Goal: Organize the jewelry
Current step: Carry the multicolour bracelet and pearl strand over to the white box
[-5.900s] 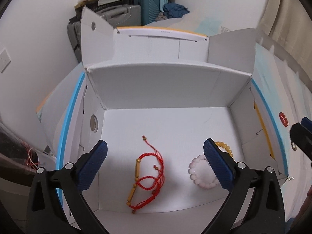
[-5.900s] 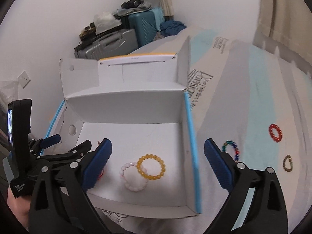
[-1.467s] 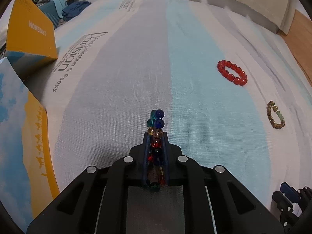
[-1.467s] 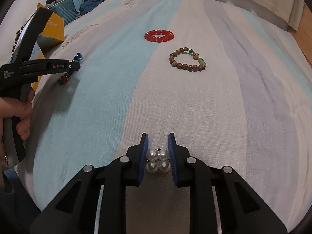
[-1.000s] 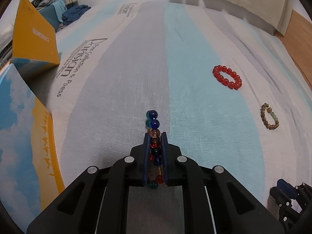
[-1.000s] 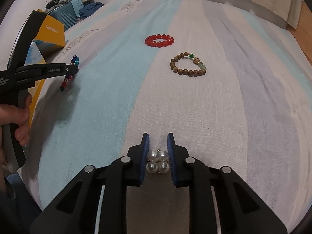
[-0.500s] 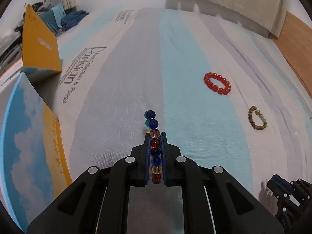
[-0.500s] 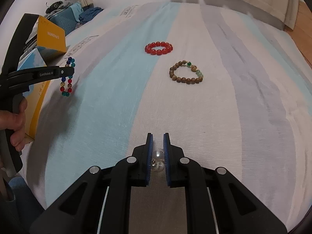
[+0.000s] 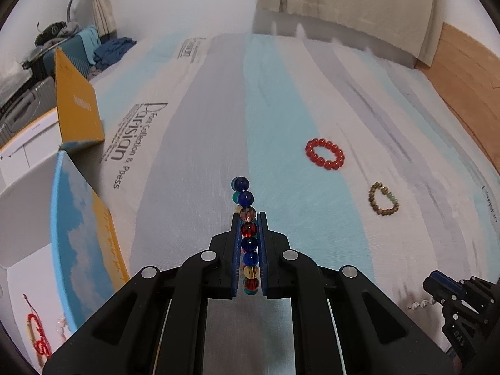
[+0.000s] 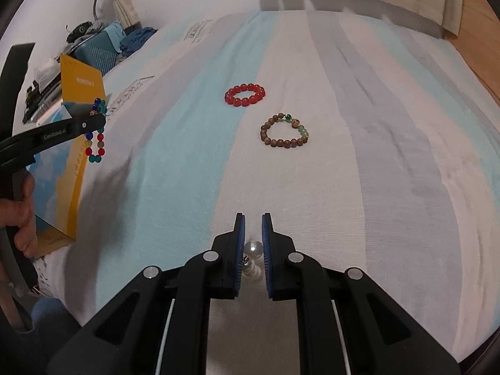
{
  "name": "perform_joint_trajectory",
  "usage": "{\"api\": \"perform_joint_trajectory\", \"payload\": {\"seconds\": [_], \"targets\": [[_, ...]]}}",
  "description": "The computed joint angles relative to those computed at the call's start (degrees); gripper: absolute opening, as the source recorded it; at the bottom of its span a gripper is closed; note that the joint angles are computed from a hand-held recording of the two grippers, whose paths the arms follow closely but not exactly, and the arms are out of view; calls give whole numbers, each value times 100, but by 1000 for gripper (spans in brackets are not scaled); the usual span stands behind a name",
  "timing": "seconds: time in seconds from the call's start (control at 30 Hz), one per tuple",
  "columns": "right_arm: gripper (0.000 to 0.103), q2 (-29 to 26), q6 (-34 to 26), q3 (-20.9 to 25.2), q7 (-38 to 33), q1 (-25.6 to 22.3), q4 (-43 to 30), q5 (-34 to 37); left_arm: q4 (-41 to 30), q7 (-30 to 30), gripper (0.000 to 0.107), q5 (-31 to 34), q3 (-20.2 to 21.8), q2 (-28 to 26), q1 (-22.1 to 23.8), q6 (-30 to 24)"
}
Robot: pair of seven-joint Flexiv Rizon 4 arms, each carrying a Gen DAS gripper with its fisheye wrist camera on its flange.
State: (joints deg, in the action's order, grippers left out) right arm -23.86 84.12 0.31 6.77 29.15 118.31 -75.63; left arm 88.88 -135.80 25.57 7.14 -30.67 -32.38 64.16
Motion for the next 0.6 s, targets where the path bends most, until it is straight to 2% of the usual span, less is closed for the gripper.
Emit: {"api": "perform_joint_trajectory", "payload": {"seconds": [0.4,0.6], "targets": [[10,280,-215,139,-46,42,97,205,198,105,9,67,-108,311,-29,-81],[10,417,-371,255,-100,56,89,279,450,421,9,-31,-298,509,83,-12]]}}
